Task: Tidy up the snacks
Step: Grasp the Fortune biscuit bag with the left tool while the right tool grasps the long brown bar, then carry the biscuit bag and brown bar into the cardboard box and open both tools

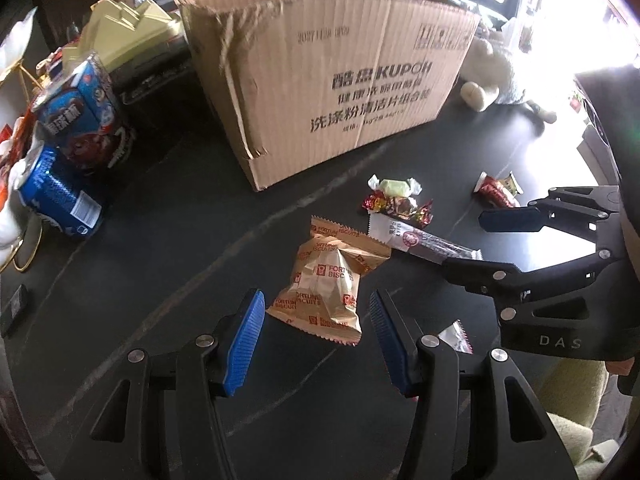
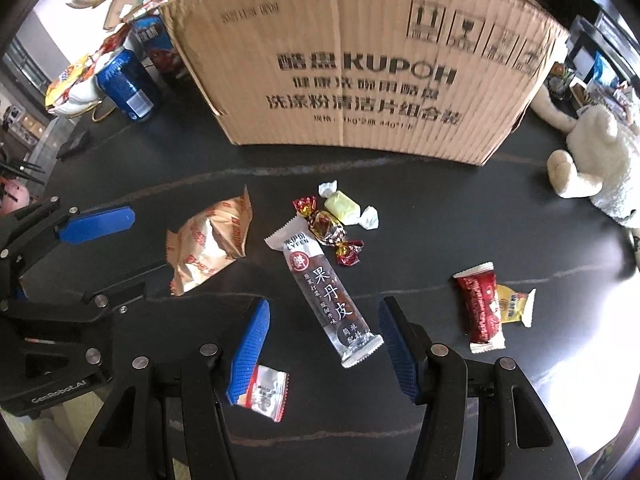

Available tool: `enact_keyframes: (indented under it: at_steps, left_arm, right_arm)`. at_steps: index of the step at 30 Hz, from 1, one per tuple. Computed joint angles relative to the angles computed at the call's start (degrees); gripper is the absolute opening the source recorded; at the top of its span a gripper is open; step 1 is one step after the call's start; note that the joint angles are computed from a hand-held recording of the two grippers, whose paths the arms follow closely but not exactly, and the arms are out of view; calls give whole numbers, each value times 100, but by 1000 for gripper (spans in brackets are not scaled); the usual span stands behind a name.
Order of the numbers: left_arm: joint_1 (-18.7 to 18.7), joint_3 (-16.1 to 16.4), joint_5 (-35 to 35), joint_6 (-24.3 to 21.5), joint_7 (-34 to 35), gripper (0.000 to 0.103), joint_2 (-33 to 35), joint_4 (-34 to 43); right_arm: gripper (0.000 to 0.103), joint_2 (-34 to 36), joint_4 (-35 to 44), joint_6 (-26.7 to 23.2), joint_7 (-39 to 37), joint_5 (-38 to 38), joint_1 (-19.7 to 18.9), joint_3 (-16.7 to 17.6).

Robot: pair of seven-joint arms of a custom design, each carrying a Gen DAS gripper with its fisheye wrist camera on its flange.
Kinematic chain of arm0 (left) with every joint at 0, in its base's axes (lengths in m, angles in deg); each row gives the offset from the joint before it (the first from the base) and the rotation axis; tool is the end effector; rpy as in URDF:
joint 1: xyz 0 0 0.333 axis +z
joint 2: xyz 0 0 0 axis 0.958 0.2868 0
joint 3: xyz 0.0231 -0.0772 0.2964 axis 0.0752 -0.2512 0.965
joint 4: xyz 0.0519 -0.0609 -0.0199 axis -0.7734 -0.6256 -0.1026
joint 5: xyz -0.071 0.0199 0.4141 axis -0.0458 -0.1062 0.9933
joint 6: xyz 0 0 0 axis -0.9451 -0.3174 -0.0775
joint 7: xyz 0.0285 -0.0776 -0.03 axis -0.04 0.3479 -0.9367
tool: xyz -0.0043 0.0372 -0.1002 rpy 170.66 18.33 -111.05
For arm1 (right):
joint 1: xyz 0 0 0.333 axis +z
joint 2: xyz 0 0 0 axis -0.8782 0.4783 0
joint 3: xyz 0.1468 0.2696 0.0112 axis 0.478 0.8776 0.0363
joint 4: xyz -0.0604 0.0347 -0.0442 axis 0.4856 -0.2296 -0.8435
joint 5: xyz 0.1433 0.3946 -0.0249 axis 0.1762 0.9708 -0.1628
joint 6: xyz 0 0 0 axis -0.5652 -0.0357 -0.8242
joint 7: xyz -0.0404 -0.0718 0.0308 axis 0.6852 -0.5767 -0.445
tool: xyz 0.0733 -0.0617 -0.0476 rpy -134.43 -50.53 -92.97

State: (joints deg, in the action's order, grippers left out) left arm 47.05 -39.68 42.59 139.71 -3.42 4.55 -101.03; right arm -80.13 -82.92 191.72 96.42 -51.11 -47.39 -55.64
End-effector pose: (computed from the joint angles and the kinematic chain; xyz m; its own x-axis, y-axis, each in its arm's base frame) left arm 0.5449 -0.4545 0.4611 0.0458 -0.9978 0.0476 -0.9307 -0.0599 -0.3607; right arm 0.6162 0.1855 0.4594 0.6456 -0.7568 -0.1022 -0.7512 -0.6054 -0.2630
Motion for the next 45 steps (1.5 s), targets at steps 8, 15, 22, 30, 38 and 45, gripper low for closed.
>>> enact_keyframes:
  at_steps: [8,15,22,30,38,45]
  left_arm:
    - [115,-10,-242,152,220,54,265,126]
    - [192,4,-389,354,238,53,360,50]
    - [274,-12,-529,623,214,46,405,-15]
    - [217,17,-468,585,60,40,418,20]
    - [106,57,-223,478,-509,37,179,-182]
    - [3,42,2,392,-928,37,-85,-350]
  right_arm:
    - [58,331,242,-134,68,53,3,-18]
    - [57,520,351,-130,73,44,59,-12]
    - [50,564,311,-31,54,60,99,-3]
    - [32,532,250,56,73,41,182,29]
    - [24,319,22,168,11,69,180,37]
    - [24,79,-109,161,-78,236,113,46]
